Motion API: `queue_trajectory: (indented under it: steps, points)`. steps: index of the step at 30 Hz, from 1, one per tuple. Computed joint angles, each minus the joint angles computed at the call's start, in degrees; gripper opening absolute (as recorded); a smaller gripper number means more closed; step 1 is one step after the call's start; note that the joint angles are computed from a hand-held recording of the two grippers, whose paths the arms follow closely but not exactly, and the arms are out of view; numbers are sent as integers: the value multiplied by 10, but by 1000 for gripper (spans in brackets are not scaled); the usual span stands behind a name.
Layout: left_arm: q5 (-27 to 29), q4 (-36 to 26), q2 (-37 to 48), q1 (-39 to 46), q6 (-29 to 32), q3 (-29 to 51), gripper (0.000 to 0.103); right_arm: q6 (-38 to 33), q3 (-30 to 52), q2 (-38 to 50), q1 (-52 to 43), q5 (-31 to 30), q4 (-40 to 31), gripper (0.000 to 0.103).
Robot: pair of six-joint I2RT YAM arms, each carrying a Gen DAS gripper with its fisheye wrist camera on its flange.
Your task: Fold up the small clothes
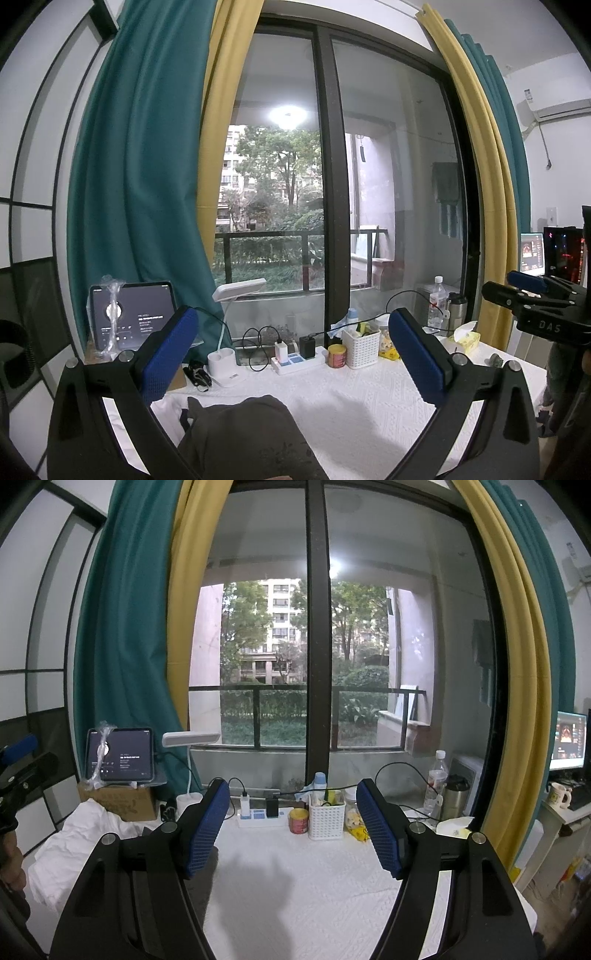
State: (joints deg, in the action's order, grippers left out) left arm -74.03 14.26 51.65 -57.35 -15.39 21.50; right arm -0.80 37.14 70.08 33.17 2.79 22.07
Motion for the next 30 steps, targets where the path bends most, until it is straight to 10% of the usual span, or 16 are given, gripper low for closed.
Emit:
queue_trajectory:
  steps: [30]
  points:
    - [1, -2, 10, -3, -6, 5, 101, -3, 2, 1, -15, -12, -6, 74]
